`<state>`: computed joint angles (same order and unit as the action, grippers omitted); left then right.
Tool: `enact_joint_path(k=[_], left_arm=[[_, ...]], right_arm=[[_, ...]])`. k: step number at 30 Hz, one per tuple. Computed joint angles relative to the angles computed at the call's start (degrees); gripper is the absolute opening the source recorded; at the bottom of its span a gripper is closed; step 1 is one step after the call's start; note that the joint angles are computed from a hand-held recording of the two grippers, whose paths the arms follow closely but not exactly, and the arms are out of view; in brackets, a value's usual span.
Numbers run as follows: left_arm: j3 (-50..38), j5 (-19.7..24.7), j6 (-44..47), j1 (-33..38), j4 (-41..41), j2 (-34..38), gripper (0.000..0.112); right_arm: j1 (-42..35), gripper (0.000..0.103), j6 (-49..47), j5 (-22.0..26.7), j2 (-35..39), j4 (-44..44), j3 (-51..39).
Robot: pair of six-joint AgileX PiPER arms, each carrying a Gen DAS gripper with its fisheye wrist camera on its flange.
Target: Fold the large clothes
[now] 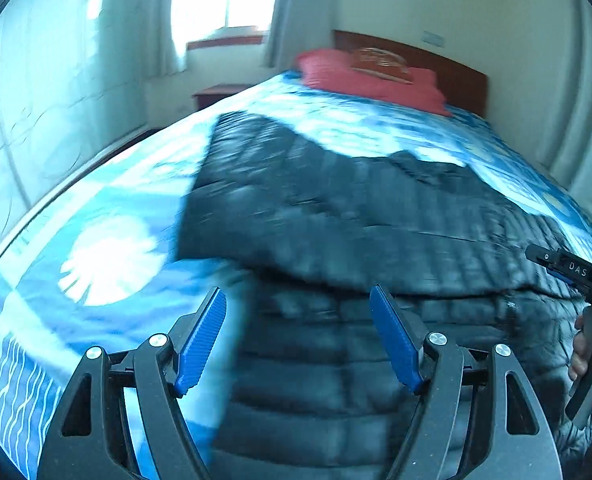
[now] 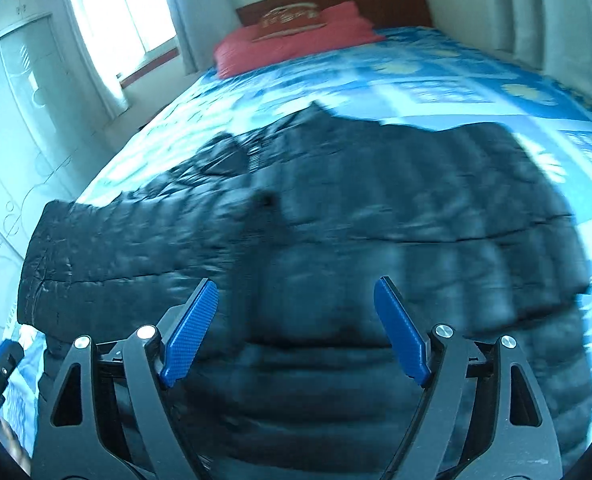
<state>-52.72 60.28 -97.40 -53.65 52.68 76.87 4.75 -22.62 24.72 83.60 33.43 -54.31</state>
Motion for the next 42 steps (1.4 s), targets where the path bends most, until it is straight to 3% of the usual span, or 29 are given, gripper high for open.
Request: enact_joint_path(k=[3, 4, 5, 8, 16, 20, 24, 30, 34, 36, 39, 42], left_arm=[[2.78, -0.36, -0.68, 1.55, -0.28, -2.60, 0.073], [3.39, -0.50, -0.31, 2.08, -0.31, -3.17, 0.073], [3.62, -0.56, 0.05, 2.40, -0.30, -3.46, 0.073], [3.98, -0.97, 0.83, 3.23, 0.22, -4.16, 0.073], [1.87, -3.98, 4.12, 6.69, 0.89, -3.99, 0.073], [-0.82, -5.52, 7.01, 8.32, 1.00, -1.18, 0.073], [-3.92, -7.80, 10.34, 10.38, 0.15, 2.28, 0.073], [-8.96, -10.33, 14.82, 13.98, -2.24, 7.74, 0.073], [-11.64, -11.04, 17.71, 16.08, -2.96, 10.46, 0.073], [-12.81, -10.99, 18.26, 17.02, -2.81, 11.81, 0.073], [-13.77, -11.62, 19.36, 19.24, -3.32, 13.74, 0.073], [-14.36, -12.93, 22.00, 21.56, -6.04, 16.26, 0.073]], right_arm=[[4.63, 0.071, 5.84, 0.21, 4.01, -5.64, -2.89], [5.68, 0.044, 7.14, 1.16, 5.31, -7.33, -3.96], [6.30, 0.028, 7.88, 1.28, 5.43, -8.28, -4.20], [5.36, 0.019, 3.07, 1.43, 2.64, -4.61, -3.32], [-7.83, 0.018, -5.25, 3.12, -4.99, -2.82, -3.83], [-17.52, 0.018, -10.32, 6.41, -1.55, -0.46, -6.84], [-22.40, 0.018, -12.15, 7.44, 3.28, -0.85, -8.39], [-22.93, 0.021, -13.02, 5.84, 8.27, -2.13, -8.27], [-21.99, 0.051, -11.37, 2.73, 2.41, -1.38, -4.57], [-20.90, 0.051, -12.02, 1.49, -0.26, -0.19, -3.04], [-18.94, 0.051, -16.15, 3.94, 0.58, 3.01, -2.53], [-15.01, 0.050, -10.12, 0.24, 4.29, -5.62, -1.44]])
